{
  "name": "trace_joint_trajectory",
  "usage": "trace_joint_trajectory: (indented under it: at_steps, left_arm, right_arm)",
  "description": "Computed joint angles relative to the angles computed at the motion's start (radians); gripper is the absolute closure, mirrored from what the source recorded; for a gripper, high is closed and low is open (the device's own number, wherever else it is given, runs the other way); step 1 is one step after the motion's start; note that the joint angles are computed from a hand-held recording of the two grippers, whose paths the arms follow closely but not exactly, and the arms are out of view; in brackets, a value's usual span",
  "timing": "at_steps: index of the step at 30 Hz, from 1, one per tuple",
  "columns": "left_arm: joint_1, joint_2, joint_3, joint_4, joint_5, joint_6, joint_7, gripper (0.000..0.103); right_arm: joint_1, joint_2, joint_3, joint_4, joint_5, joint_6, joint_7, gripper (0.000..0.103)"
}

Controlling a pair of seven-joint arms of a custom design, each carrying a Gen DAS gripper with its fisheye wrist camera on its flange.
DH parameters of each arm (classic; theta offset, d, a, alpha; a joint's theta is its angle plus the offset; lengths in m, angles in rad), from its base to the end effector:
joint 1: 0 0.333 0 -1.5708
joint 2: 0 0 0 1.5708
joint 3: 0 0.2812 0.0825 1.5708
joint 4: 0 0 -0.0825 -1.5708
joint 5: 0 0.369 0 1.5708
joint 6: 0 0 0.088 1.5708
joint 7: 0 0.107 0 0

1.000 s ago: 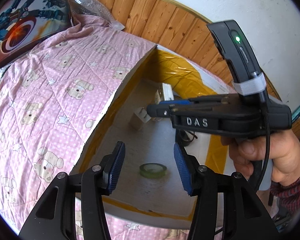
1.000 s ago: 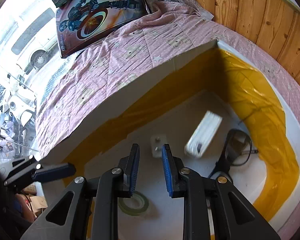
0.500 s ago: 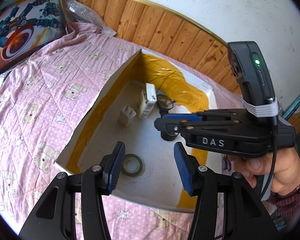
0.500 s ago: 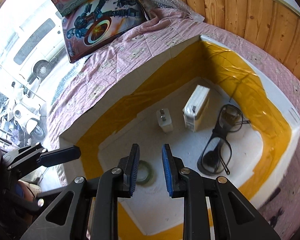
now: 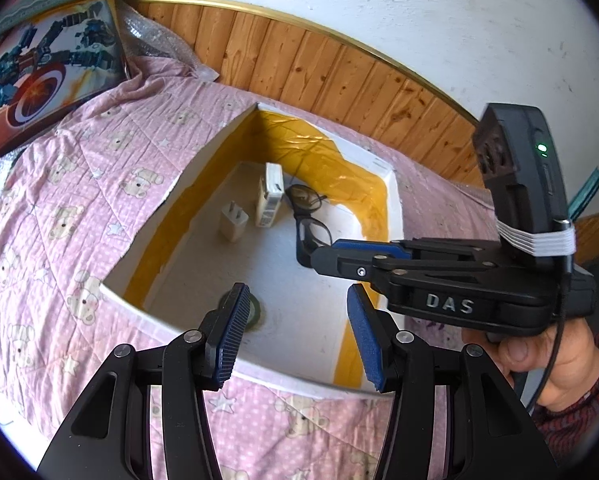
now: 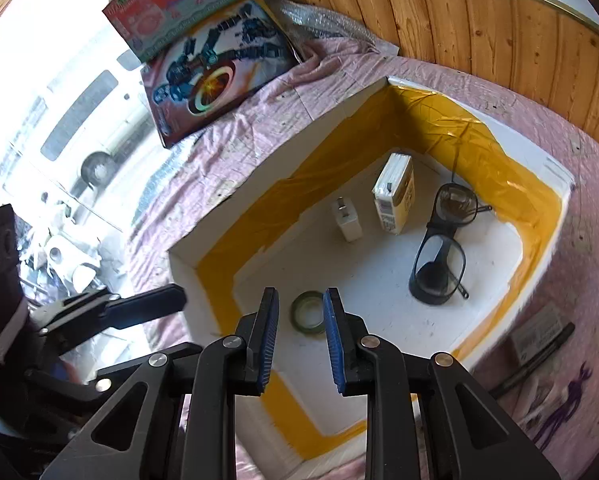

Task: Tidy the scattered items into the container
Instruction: 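Withdraw both open tools from the box toward the items on the bed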

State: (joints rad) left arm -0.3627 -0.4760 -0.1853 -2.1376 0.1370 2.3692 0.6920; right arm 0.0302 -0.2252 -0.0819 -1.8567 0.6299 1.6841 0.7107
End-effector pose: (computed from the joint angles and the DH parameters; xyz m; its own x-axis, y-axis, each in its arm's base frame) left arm 0.3834 -0.2519 0.6413 0.1285 -0.9304 0.3433 -0.7596 -0.3149 -0.5691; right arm 0.4877 0.0277 0.6024 0.7031 -0.6066 -0.3712 -0.7050 -0.5261 -0.4756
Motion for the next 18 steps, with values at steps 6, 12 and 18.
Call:
trace_joint_trajectory:
  at_steps: [6,12,18]
  left_arm:
    - [-0.013,0.0,-0.026,0.015,0.014,-0.014,-0.014,0.05]
    - [-0.031,0.021,-0.055,0.049,0.037,-0.027,-0.03,0.05]
    - [-0.058,0.042,-0.082,0.077,0.056,-0.017,-0.045,0.05]
  right_arm:
    - [-0.025,-0.069,-0.038,-0.065,0.054,-0.028,-0.014,0.078]
    - [-0.063,-0.133,-0.072,-0.127,0.078,-0.042,-0.031,0.078]
    - [-0.107,-0.19,-0.111,-0.178,0.098,-0.043,-0.063,0.078]
